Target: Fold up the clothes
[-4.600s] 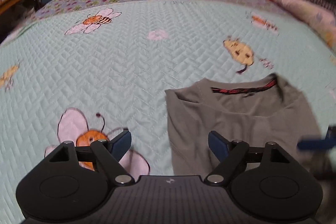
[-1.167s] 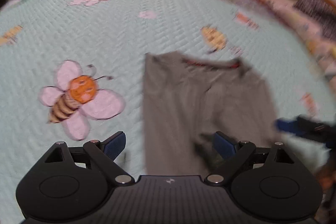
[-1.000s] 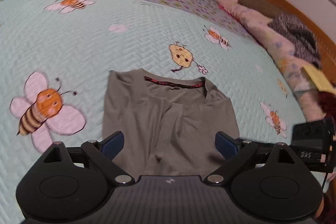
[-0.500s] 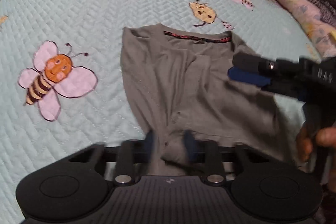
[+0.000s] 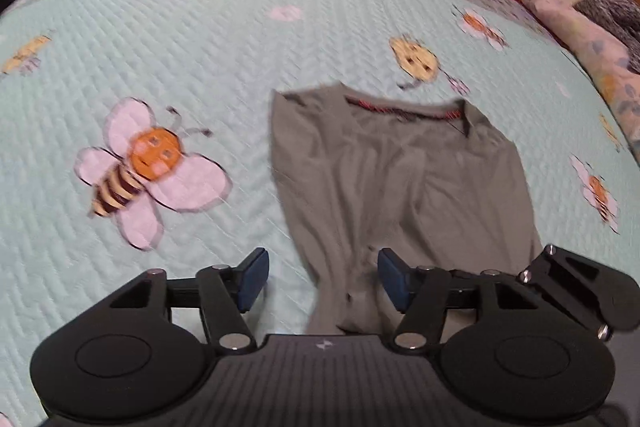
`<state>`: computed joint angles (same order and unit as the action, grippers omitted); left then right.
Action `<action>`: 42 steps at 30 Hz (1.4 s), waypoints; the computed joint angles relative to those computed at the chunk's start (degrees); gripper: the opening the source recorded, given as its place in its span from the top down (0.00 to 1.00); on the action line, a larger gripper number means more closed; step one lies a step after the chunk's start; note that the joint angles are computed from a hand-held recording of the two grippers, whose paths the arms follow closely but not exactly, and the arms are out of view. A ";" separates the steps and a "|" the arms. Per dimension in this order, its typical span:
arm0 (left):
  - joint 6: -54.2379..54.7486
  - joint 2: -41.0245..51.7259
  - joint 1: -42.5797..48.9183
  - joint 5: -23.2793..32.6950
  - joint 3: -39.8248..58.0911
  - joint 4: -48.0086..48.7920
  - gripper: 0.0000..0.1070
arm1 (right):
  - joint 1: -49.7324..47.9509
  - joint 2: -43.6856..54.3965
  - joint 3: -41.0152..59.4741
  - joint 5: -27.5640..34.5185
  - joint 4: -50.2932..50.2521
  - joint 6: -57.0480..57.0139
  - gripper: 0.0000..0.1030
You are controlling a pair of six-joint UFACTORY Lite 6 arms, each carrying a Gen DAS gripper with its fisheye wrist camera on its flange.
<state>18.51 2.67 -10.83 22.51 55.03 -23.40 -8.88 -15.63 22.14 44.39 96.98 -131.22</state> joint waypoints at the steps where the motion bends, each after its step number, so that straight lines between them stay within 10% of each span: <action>1: -2.05 0.84 0.16 -0.25 0.81 2.21 0.37 | 3.10 -0.47 -0.31 -3.36 3.24 -2.91 0.35; 5: 0.94 8.75 3.56 1.77 7.09 -1.66 0.38 | 13.81 -0.48 0.04 -15.38 15.12 -13.38 0.43; 8: 10.90 16.11 7.59 5.40 12.91 -14.12 0.42 | 15.06 1.33 1.10 -17.01 15.23 -12.53 0.91; 15: 22.81 28.47 11.85 11.99 24.75 -29.61 0.47 | 11.29 6.94 3.38 -12.92 12.53 -6.56 0.92; 18: 19.86 33.18 11.69 13.33 31.60 -26.43 0.94 | 9.64 10.02 5.28 -11.26 9.85 -2.75 0.92; 21: 16.60 32.96 9.78 8.82 33.79 -20.65 0.99 | 8.80 10.92 5.66 -10.19 8.60 -1.52 0.91; 26: 22.04 27.87 8.16 3.63 32.35 -20.02 0.95 | 9.72 11.92 5.55 -10.24 10.36 -3.42 0.91; 30: 11.30 25.32 8.81 4.94 29.84 -9.86 0.60 | 8.89 12.26 6.72 -9.69 7.24 -0.33 0.91; 34: 23.48 10.84 14.28 6.27 9.57 -18.48 0.34 | 2.37 14.76 9.26 -1.65 -0.83 8.49 0.72; 42: 46.92 -3.81 22.90 15.57 -11.18 -26.82 0.38 | -4.02 16.68 18.95 5.78 -5.59 23.43 0.53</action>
